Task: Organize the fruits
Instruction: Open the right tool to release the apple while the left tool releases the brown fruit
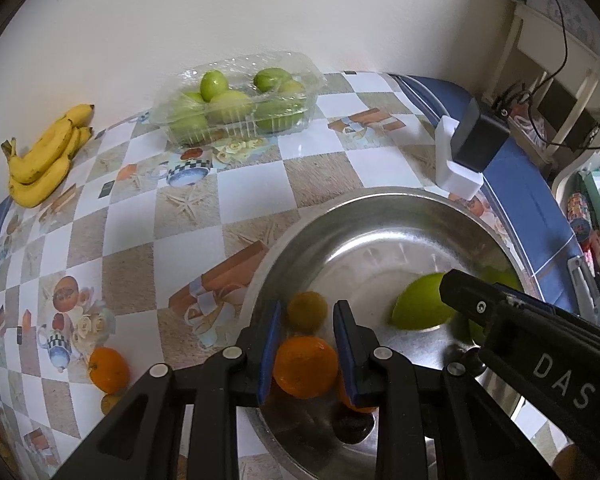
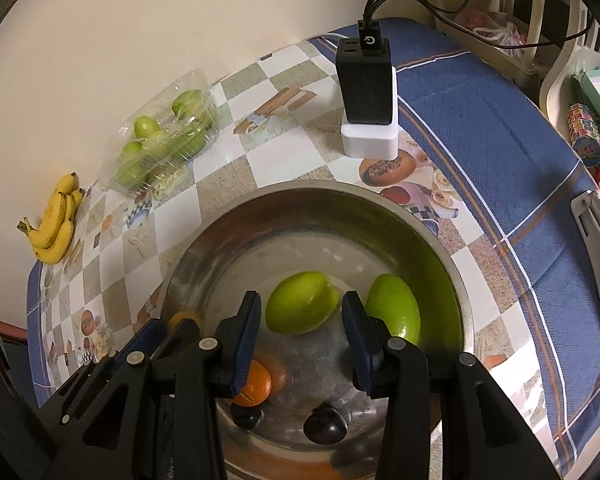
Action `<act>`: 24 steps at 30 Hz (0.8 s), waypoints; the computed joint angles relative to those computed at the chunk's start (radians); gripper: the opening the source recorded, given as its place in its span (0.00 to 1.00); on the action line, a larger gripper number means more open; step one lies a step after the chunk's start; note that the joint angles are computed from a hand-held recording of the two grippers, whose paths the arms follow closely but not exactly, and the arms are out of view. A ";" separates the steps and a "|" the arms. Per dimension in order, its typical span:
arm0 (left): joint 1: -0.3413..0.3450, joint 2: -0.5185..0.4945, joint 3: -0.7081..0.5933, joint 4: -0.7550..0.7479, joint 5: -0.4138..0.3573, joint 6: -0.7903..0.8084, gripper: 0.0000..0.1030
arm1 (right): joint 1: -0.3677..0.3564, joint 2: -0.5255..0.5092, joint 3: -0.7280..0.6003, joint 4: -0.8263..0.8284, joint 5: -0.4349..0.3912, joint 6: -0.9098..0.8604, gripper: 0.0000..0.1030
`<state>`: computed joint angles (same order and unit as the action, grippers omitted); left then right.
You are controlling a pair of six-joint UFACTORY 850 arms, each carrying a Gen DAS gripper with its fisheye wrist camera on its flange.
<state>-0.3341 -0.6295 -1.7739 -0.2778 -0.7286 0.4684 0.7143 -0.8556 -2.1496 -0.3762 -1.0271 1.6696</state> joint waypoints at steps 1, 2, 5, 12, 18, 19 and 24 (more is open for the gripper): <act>0.003 -0.001 -0.004 -0.004 -0.004 -0.001 0.30 | 0.000 0.001 0.002 0.000 0.000 0.002 0.43; 0.005 -0.002 -0.007 -0.008 -0.006 -0.001 0.30 | 0.000 0.002 0.003 0.000 0.001 0.003 0.43; 0.011 -0.005 -0.015 -0.008 -0.011 -0.015 0.30 | -0.001 0.005 0.008 0.000 0.002 0.005 0.43; 0.033 -0.025 -0.051 0.046 -0.034 -0.127 0.30 | -0.001 0.004 0.007 0.001 0.002 0.000 0.42; 0.049 -0.045 -0.077 0.142 -0.049 -0.278 0.30 | -0.001 -0.014 -0.022 0.004 -0.014 -0.021 0.42; 0.051 -0.047 -0.080 0.167 -0.050 -0.311 0.31 | -0.001 -0.022 -0.034 0.005 -0.023 -0.030 0.42; 0.059 -0.060 -0.088 0.249 -0.056 -0.412 0.57 | -0.001 -0.076 -0.124 0.010 -0.089 -0.091 0.63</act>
